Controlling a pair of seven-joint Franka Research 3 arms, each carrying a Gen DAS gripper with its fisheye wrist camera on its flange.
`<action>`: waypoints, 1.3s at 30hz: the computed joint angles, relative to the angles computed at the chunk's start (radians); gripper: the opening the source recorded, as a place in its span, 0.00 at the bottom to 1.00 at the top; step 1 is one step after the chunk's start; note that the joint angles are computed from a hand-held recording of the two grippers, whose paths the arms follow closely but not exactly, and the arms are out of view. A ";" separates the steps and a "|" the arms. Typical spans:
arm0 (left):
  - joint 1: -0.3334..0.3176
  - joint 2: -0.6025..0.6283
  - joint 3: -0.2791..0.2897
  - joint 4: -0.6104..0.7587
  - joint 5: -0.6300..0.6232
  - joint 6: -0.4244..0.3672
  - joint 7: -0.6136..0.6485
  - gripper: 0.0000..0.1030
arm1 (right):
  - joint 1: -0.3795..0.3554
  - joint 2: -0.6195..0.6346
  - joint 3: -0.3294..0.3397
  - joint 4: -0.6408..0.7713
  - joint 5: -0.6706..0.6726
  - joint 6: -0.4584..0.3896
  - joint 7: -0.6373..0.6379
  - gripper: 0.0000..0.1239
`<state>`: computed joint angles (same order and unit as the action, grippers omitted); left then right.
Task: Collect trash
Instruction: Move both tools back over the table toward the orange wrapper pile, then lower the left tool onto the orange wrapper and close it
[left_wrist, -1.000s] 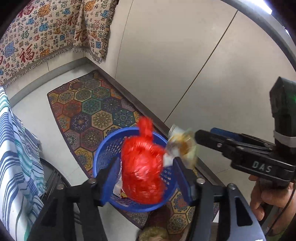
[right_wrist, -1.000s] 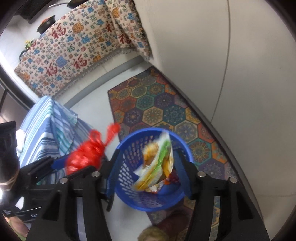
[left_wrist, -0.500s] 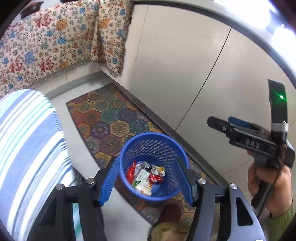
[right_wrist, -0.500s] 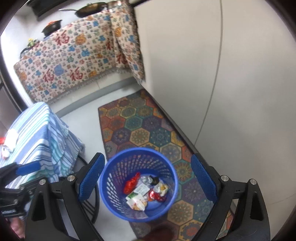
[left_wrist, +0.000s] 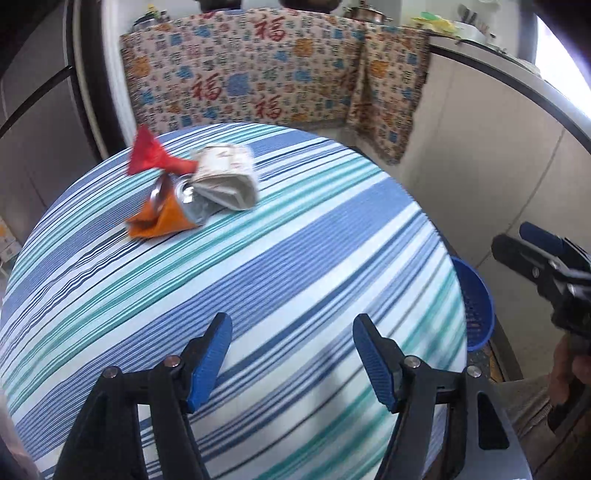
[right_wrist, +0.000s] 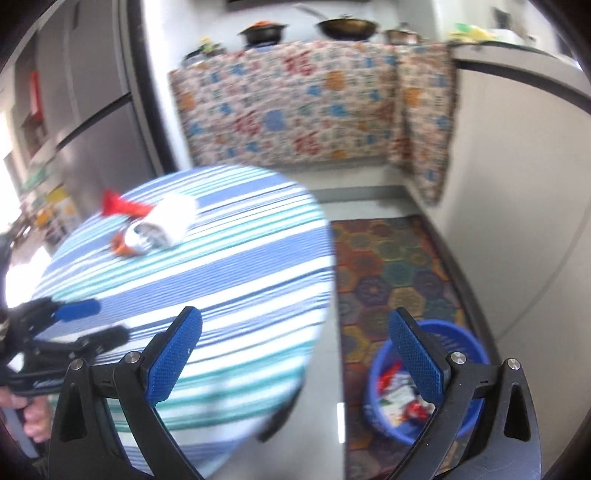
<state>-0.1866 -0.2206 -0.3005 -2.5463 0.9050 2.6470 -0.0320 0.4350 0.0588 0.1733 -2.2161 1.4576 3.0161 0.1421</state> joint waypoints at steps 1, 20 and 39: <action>0.009 -0.019 0.006 -0.025 0.006 -0.002 -0.017 0.67 | 0.019 0.009 0.014 0.000 -0.053 0.011 0.052 0.81; 0.157 -0.104 0.031 -0.178 0.037 0.054 -0.014 0.71 | 0.365 0.288 -0.275 0.177 -1.221 -0.040 1.238 0.83; 0.171 -0.069 0.049 -0.161 0.077 0.054 -0.018 1.00 | 0.222 0.382 -0.144 0.305 -1.417 -0.030 1.387 0.83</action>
<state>-0.0152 -0.2899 -0.2512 -2.7069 0.9820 2.7008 -0.0504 0.6575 0.4409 0.0293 -1.9116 0.0411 2.9861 1.5289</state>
